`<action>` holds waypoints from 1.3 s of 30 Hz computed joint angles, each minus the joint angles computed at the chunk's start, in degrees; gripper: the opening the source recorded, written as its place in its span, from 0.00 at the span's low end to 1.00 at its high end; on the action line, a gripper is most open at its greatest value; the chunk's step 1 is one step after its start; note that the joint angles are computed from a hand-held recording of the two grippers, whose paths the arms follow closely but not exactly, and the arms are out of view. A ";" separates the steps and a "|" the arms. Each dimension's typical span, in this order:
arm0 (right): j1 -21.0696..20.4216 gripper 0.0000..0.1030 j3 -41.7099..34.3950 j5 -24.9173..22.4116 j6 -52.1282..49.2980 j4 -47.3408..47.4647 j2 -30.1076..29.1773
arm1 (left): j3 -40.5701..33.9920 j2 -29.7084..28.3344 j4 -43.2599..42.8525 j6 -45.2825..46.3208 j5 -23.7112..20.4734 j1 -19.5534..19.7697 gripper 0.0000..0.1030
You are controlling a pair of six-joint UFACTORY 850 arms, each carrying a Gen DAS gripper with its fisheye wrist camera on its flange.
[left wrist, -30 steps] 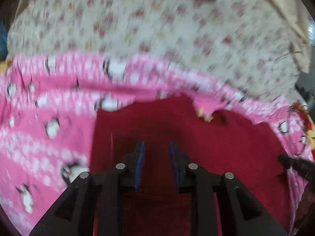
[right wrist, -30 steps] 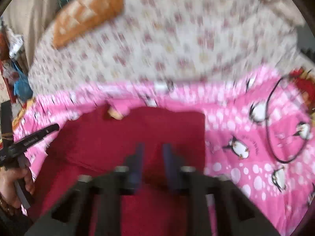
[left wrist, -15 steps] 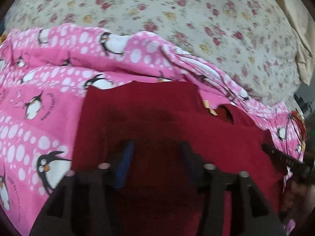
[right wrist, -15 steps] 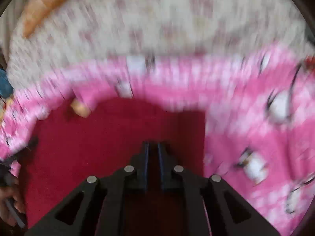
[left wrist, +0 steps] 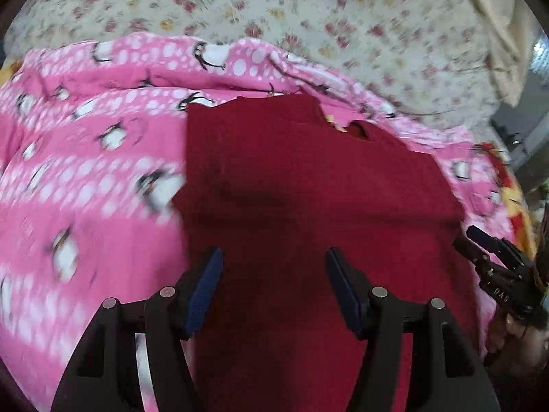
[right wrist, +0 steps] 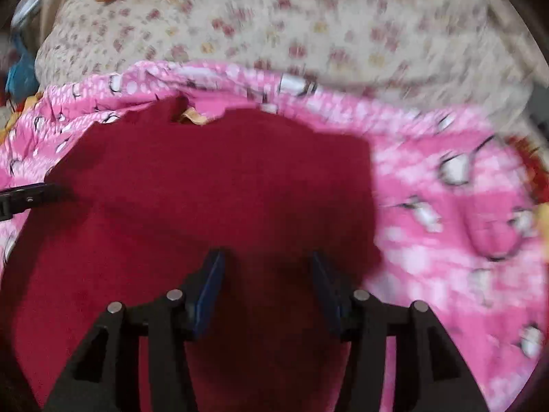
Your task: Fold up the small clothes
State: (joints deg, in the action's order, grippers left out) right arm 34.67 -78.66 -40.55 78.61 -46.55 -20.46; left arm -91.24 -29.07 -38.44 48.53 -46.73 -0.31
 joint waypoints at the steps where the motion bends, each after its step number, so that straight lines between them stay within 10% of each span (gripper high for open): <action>1: 1.04 0.54 2.55 1.95 3.35 -2.45 2.47 | 3.34 3.00 -2.27 4.02 -0.42 1.78 0.44; 15: 20.67 0.60 34.20 7.57 50.69 -14.29 26.17 | 33.04 20.64 -6.53 20.82 -3.54 14.27 0.44; 28: 17.46 0.60 37.94 24.98 64.50 -24.52 24.51 | 34.14 19.12 -14.77 25.04 -7.02 16.95 0.44; 34: 16.72 0.17 37.82 27.68 69.60 -30.55 23.68 | 35.13 20.32 -15.02 26.09 -3.99 16.60 0.04; 39: 16.59 0.19 36.33 27.56 65.62 -28.35 22.25 | 35.86 20.85 -14.67 26.24 -1.81 15.90 0.04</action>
State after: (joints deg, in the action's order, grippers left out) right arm 51.25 -42.33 -12.99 144.23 -74.91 1.79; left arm -55.37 -8.21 -53.12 74.77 -48.54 15.59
